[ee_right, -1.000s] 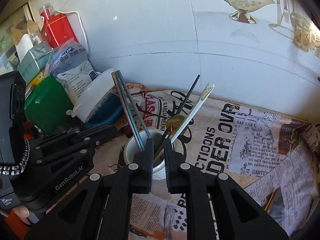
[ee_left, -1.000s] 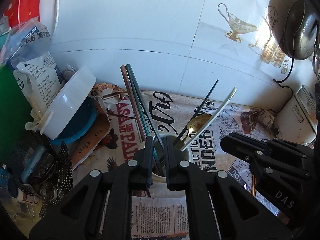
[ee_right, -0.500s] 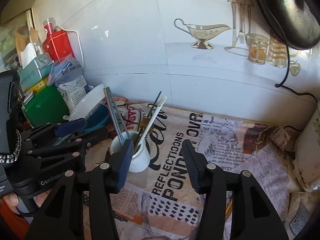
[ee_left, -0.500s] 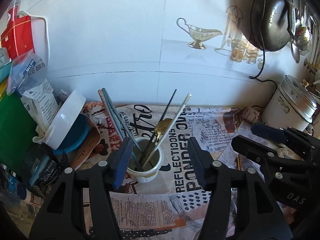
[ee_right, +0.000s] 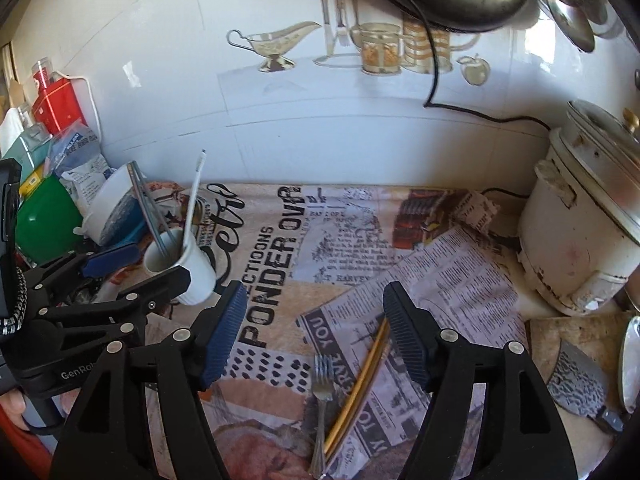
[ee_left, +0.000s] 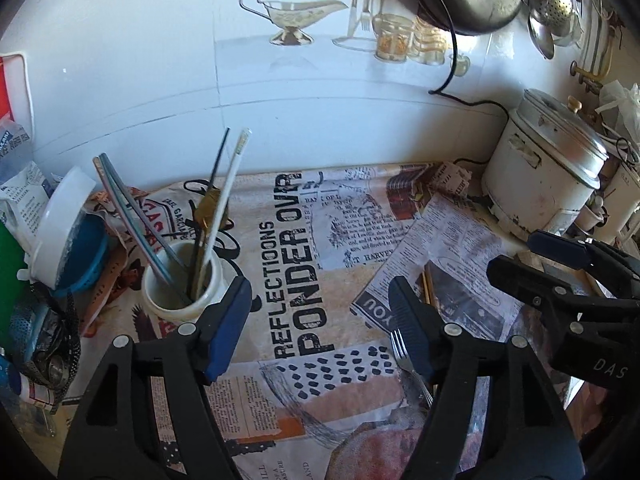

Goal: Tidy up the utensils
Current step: 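Move both open tools back to the utensil pile on the newspaper, then grasp the silver fork with the left tool while the right tool grasps another pink chopstick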

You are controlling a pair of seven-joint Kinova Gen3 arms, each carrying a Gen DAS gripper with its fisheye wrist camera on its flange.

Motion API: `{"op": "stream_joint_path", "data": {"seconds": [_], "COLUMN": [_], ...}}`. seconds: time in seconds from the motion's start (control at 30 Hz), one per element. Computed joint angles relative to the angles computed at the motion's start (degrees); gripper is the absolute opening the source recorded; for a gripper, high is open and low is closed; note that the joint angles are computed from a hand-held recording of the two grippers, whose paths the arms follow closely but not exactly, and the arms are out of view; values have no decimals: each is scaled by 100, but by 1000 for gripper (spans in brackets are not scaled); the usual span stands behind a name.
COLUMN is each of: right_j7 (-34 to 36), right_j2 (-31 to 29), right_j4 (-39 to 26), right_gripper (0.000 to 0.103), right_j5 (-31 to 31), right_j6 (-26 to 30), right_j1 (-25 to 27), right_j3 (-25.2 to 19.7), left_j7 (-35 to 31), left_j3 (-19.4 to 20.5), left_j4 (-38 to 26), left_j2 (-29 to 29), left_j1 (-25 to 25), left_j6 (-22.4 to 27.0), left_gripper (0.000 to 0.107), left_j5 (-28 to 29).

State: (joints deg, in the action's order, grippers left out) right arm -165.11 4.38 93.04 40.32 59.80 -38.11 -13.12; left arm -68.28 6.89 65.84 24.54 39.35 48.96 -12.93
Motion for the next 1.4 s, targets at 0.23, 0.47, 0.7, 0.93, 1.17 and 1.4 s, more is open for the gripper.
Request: {"op": "stream_joint_path", "data": {"seconds": [0.23,0.47,0.7,0.93,1.17,1.4], "right_j7": [180,503,1171,1363,1848,1841], "right_j2": [1,229,557,593,567,639], "right_j4": [563,955,1055,1124,1106,1068], "right_gripper": [67,67,54,46,26,5], "right_j5": [-780,-1506,-2213,-2430,-2635,-2440], "right_j6": [74,-396,-888,-1080,-1143,-876], "right_j1": [372,650,783,733,794,759], "right_j3": [132,274,359,460,459,534], "left_j7": [-242,-349,-346,-293,-352,-436], "left_j3": [137,79,47,42,95,150], "left_j4": [-426,-634,-654,-439,-490,-589], "left_j2": [523,946,1177,1150,1232,1292], "left_j1": [99,250,284,271,249,205], "left_j6": [564,980,1232,1161,1232,1265], "left_gripper": [70,70,70,70,70,70], "left_j5": [265,444,584,630,708,851]}}
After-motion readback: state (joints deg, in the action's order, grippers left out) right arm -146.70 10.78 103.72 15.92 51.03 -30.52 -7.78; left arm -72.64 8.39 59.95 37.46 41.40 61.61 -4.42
